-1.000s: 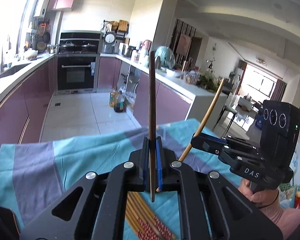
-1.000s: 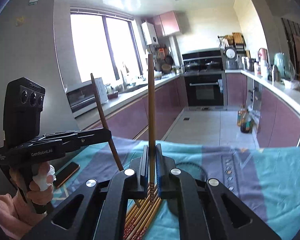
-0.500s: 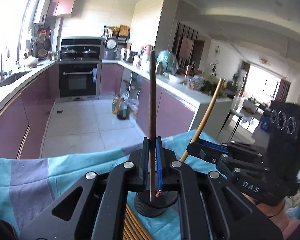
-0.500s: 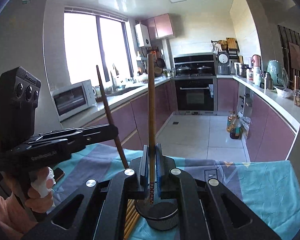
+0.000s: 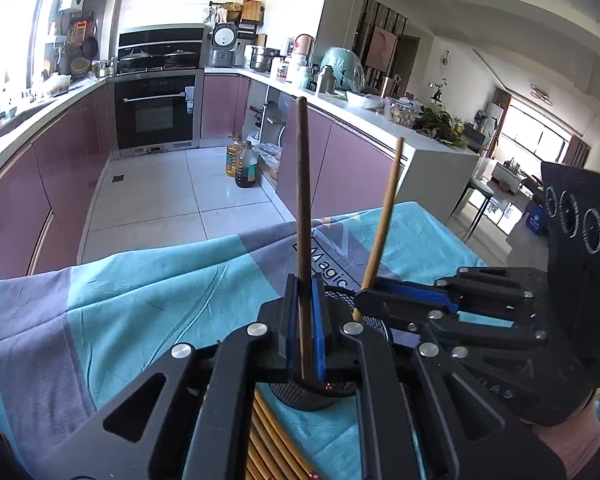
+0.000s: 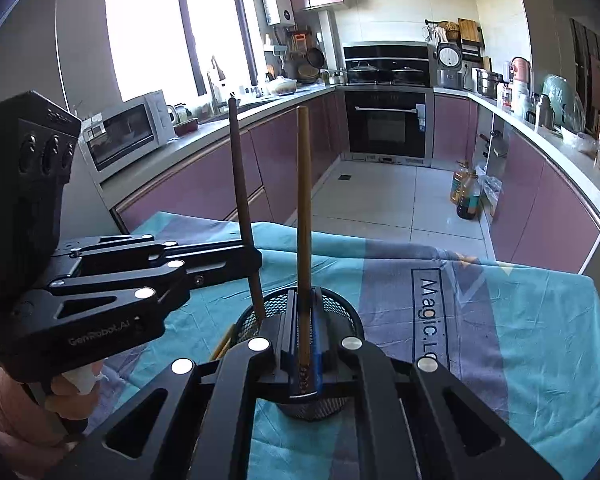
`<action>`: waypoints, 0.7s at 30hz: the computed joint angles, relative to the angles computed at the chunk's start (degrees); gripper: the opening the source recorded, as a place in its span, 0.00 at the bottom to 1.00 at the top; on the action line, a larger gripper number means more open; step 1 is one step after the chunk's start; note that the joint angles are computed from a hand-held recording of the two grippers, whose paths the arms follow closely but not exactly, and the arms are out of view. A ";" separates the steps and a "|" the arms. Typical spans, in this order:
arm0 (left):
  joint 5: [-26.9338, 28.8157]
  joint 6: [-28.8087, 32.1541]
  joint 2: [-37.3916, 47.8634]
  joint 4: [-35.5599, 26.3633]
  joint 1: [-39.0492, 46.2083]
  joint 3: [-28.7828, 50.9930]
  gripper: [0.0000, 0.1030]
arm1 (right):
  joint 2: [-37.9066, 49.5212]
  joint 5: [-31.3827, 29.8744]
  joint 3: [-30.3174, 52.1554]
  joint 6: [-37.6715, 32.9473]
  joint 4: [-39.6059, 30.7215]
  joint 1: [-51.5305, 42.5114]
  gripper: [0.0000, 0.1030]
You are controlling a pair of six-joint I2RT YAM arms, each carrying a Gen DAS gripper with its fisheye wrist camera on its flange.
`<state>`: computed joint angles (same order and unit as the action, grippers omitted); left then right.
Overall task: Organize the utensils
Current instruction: 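Open both tools to release the chopsticks inside the mesh cup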
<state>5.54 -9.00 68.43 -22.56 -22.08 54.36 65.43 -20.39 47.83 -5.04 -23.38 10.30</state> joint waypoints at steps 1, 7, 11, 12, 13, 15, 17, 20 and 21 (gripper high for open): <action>0.08 0.30 0.63 0.57 0.23 -0.10 0.07 | 0.61 0.30 0.01 0.46 0.48 0.04 0.06; 0.96 0.67 3.93 0.08 1.52 1.78 0.12 | 4.10 -1.54 0.27 2.64 2.55 -0.94 0.08; 1.49 0.52 3.52 0.89 2.48 0.78 0.21 | 3.81 -2.52 -0.55 3.34 3.48 -1.26 0.11; 1.45 0.55 2.95 1.29 2.74 0.10 0.22 | 3.18 -2.17 -1.10 3.64 3.71 -0.87 0.12; 1.61 0.65 2.35 1.79 3.20 -0.67 0.23 | 2.66 -2.10 -1.52 3.80 3.92 -0.86 0.14; 1.13 0.51 0.16 2.26 3.65 -2.23 0.27 | 1.50 -2.36 -2.19 4.15 4.18 -1.06 0.17; 1.12 0.97 -2.79 2.86 4.82 -4.23 0.31 | -0.91 -2.44 -3.39 4.49 4.35 -1.09 0.21; 0.96 1.99 -8.47 2.86 6.66 -7.53 0.40 | -6.21 -3.49 -5.58 3.26 3.64 -0.99 0.27; 1.00 2.51 -10.33 2.51 7.36 -8.66 0.41 | -8.03 -3.16 -6.23 2.77 3.29 -0.45 0.34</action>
<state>6.54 -6.50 58.10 -20.06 -14.73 45.71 57.39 -23.54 41.60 -2.27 -20.09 9.85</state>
